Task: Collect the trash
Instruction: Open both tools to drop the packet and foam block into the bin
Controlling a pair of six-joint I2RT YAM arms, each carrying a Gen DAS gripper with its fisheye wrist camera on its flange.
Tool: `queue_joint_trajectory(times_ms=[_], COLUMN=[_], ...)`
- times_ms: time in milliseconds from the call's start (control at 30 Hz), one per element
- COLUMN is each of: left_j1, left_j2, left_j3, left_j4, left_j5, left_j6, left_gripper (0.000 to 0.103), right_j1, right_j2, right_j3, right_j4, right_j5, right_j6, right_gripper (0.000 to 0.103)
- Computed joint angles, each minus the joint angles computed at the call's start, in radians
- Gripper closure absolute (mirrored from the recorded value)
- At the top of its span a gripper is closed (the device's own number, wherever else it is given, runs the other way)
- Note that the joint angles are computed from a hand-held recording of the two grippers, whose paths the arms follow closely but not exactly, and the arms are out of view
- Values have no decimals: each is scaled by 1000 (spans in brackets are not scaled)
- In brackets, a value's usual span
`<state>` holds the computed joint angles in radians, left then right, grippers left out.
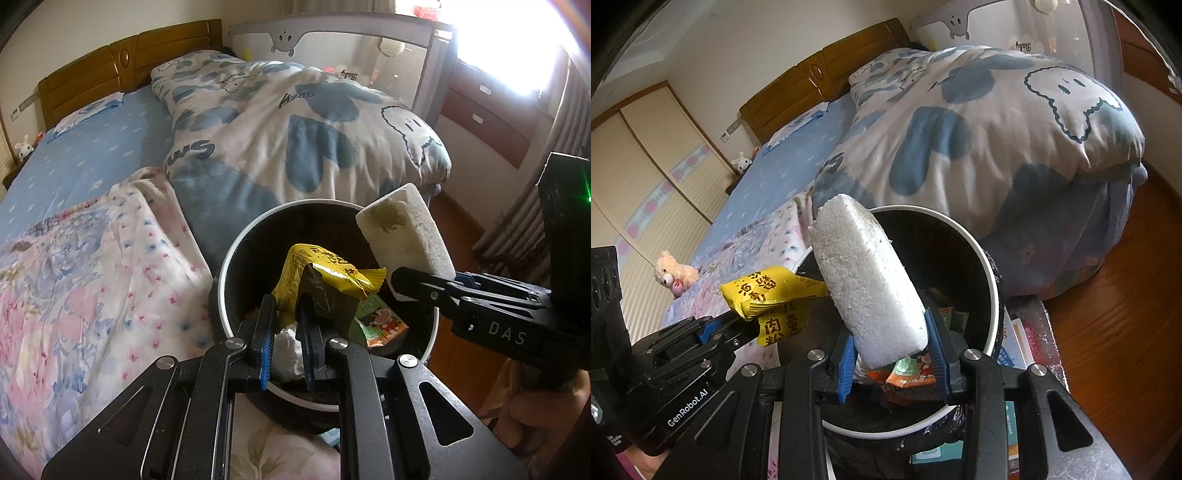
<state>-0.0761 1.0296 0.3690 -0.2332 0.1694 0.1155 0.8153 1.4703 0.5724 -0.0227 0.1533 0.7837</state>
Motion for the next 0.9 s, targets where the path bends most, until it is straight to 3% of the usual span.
queue_joint_trajectory(times_ms=[700, 833, 900], left_j1=[4, 15, 22], left_j2=[49, 54, 45], left_j3=[9, 18, 18], left_j4=[31, 21, 16], left_j5=[-6, 7, 7], left_j6=[3, 4, 8], left_gripper=[89, 78, 70], right_j1=[-27, -36, -40], right_j2=[35, 35, 33], right_j3=[29, 35, 39], right_j4=[-6, -12, -18], right_j5=[-36, -47, -50], right_j6=[-18, -18, -16], right_gripper=[63, 60, 52])
